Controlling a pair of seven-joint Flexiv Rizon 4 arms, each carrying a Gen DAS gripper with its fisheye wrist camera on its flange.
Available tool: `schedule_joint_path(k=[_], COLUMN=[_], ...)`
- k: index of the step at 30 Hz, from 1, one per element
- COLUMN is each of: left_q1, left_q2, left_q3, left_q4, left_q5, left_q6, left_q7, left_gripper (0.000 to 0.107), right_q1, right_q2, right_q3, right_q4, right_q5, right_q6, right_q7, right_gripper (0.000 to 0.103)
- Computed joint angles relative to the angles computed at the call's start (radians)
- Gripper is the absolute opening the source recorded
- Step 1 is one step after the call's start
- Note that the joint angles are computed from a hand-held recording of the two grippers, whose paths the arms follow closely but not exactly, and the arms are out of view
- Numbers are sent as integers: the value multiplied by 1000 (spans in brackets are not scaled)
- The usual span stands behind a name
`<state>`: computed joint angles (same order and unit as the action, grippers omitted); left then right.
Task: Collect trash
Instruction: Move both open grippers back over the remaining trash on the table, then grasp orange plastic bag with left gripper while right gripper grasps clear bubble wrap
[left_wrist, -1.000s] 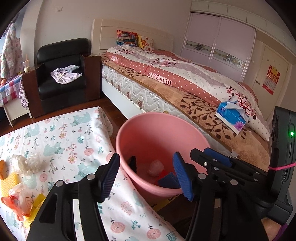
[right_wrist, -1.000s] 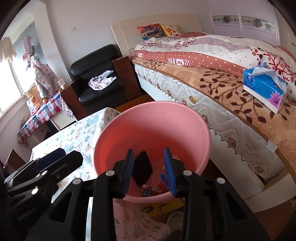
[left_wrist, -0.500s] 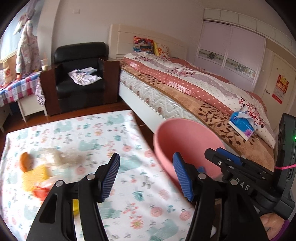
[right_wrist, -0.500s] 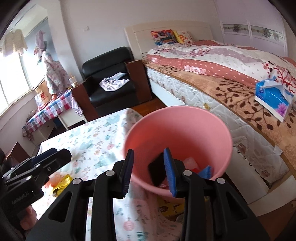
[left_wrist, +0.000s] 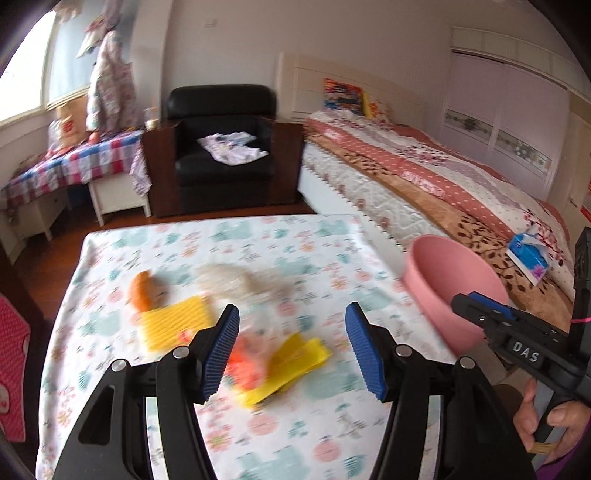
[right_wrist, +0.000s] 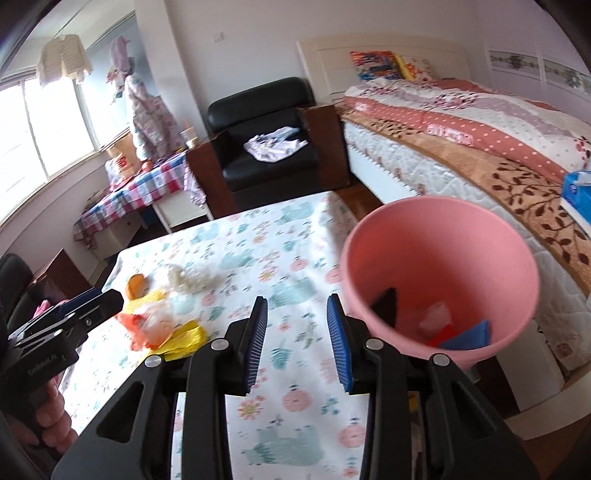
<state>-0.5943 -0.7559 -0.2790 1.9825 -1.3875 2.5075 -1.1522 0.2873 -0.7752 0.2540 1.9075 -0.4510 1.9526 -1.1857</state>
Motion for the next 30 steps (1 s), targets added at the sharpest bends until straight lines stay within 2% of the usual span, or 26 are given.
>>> schedule_joint_path(k=[5,9,16,21,23,24,30], left_q1=[8,13,18,23,29,37,25], left_q2=[29,31,5,-17,-21,-19,-5], left_q3=[12,26,66,79,82,85,122], left_q4=[114,158,121,84,89,100,139], left_q5=[24,58,104,94,110,141,209], left_q6=[-22,-70,-123,-157,-171,-178,-183], left_q7=[-122,-198,-220,-183,-193,-218,-288], left_gripper=[59,59,59,59,43,40,35], right_q1=[-21,-41,-63,-79,-86,-89,-110], right_q2=[-17,-32,-59,-77,-86,-90,-117], right_q3=[41,71,112,144,159,167,227], right_q4=[-2,-9,-39,-61,-74,-79,-116], right_q5=[-41,-64,-77,-82,-85,-84,-81], right_q6=[-23,-48,-93,-122,-137,-143,-194], right_q7=[-6,-7,-16,-31,-41,-46,-87], right_gripper=[34,34,34,34,34,34,34])
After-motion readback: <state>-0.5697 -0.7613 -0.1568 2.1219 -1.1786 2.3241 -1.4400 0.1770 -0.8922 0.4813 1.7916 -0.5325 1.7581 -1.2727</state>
